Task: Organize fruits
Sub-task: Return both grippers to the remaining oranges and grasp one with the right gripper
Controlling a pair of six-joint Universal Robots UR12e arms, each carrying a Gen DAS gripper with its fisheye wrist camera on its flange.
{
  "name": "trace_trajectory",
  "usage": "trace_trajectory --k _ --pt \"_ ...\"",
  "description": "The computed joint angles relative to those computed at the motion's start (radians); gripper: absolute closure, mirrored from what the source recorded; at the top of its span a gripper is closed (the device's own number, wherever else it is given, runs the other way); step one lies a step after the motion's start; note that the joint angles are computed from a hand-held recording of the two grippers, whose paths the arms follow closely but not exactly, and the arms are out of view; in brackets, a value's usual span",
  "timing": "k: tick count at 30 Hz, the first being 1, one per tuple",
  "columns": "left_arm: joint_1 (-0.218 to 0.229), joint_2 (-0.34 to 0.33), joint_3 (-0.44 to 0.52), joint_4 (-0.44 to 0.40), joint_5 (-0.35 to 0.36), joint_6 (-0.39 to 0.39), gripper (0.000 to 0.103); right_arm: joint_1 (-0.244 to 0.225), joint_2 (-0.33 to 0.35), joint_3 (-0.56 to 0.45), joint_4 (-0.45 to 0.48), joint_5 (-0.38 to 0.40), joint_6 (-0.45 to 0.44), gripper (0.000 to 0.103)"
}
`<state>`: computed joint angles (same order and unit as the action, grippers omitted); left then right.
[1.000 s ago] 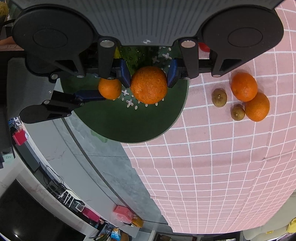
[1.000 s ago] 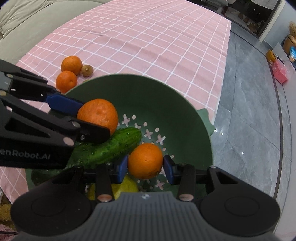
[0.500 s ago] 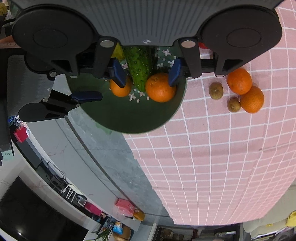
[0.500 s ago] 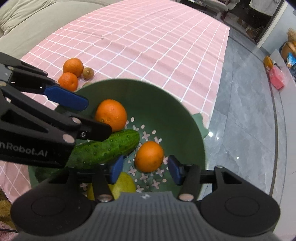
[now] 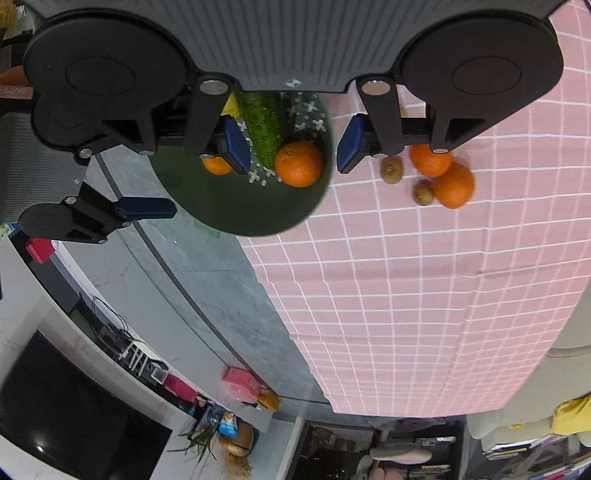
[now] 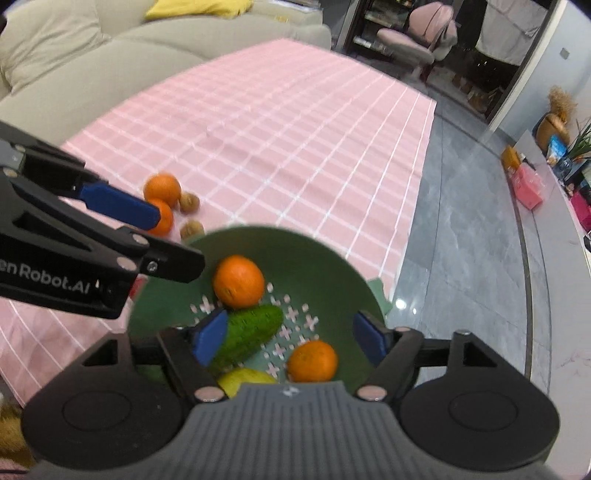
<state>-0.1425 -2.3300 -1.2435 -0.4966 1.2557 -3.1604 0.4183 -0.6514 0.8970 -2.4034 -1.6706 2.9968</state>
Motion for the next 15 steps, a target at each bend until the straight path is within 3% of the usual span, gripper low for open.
trace_trajectory --k 9,15 --pt "0.019 0.048 -0.061 0.032 0.069 -0.002 0.039 0.015 0.0 -0.008 -0.073 0.069 0.062 0.02" --pt "0.046 0.068 -0.099 0.036 0.07 -0.033 0.039 0.027 0.028 -0.055 -0.071 0.116 0.057 0.02"
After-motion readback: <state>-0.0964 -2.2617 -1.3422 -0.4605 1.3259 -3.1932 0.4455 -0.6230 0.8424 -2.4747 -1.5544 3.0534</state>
